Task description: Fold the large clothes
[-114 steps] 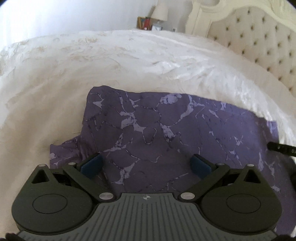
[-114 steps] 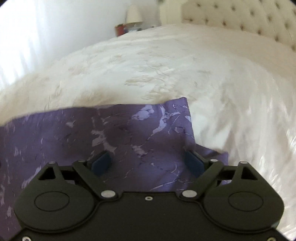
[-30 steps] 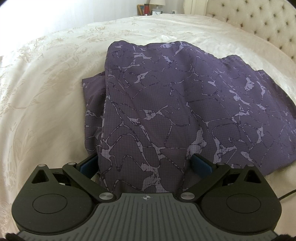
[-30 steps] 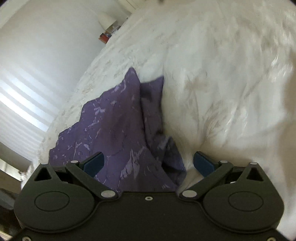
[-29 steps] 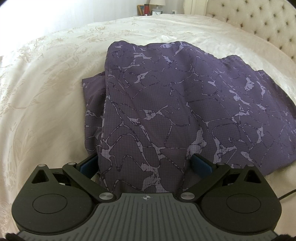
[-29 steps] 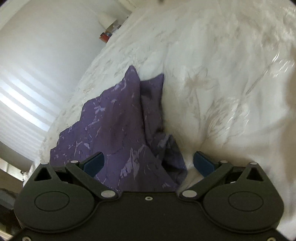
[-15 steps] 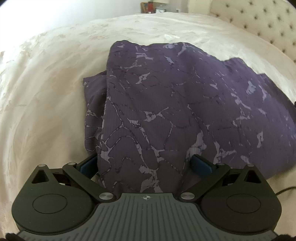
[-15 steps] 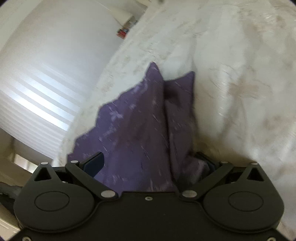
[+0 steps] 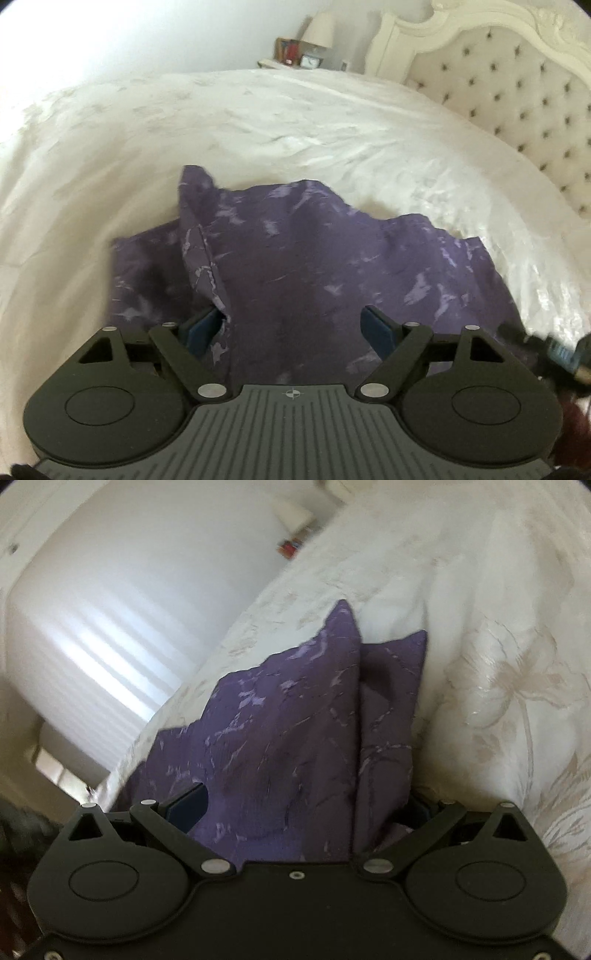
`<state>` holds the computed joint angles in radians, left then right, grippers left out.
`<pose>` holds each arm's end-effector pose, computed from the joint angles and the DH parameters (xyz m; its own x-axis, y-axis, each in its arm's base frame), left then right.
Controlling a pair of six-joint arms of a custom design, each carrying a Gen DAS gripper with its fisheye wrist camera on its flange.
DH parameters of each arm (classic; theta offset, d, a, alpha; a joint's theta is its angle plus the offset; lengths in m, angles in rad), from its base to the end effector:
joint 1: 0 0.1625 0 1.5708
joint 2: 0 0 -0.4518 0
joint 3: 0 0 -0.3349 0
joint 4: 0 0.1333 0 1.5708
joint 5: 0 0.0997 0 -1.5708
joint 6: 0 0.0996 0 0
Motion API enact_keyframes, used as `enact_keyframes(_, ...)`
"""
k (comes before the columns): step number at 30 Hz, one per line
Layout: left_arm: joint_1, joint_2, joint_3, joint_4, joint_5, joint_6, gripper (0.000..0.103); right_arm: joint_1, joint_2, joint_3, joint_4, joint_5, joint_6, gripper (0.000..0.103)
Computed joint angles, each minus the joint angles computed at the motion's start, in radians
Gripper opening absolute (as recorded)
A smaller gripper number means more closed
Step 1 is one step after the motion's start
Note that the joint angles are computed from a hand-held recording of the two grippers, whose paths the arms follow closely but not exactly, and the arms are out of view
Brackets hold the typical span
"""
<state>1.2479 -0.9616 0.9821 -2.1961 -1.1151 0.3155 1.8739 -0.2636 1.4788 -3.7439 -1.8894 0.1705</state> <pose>-0.0625 -0.7449 0.5093 -0.8040 0.2873 -0.5206 0.5370 0.7268 -0.4282 0.3027 -0.6257 -0.0066 -0.9977 0.0548 0.0388 -0.0024 0.5477 -0.8367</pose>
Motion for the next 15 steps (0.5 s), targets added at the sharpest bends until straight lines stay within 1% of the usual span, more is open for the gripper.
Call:
enact_keyframes(1, -0.011, 0.006, -0.004, 0.005, 0.030, -0.012, 0.081, 0.002, 0.016, -0.004, -0.035, -0.002, -0.042, 0.103)
enact_keyframes(3, -0.021, 0.003, 0.013, -0.026, 0.057, -0.022, 0.081, 0.006, 0.043, -0.008, -0.098, -0.012, -0.088, 0.102)
enact_keyframes(7, 0.000, -0.035, 0.080, -0.142, 0.090, 0.029, 0.080, 0.005, 0.053, -0.006, -0.139, -0.002, -0.098, 0.102)
enact_keyframes(9, 0.021, -0.046, 0.097, -0.201, 0.131, 0.069, 0.080, 0.003, 0.050, 0.004, -0.154, 0.007, -0.096, 0.102)
enact_keyframes(10, 0.033, -0.045, 0.091, -0.207, 0.174, 0.083, 0.080, 0.001, 0.050, 0.006, -0.159, 0.012, -0.096, 0.102)
enact_keyframes(12, 0.058, -0.036, 0.065, -0.189, 0.261, 0.087, 0.078, -0.005, 0.048, 0.017, -0.175, 0.025, -0.093, 0.102)
enact_keyframes(13, 0.077, -0.031, 0.048, -0.171, 0.282, 0.089, 0.078, -0.006, 0.047, 0.017, -0.176, 0.028, -0.093, 0.102)
enact_keyframes(14, 0.097, -0.030, 0.024, -0.129, 0.269, 0.076, 0.079, -0.007, 0.050, 0.011, -0.175, 0.032, -0.092, 0.102)
enact_keyframes(15, 0.117, -0.032, -0.006, -0.071, 0.232, 0.043, 0.079, -0.009, 0.051, 0.008, -0.175, 0.035, -0.090, 0.102)
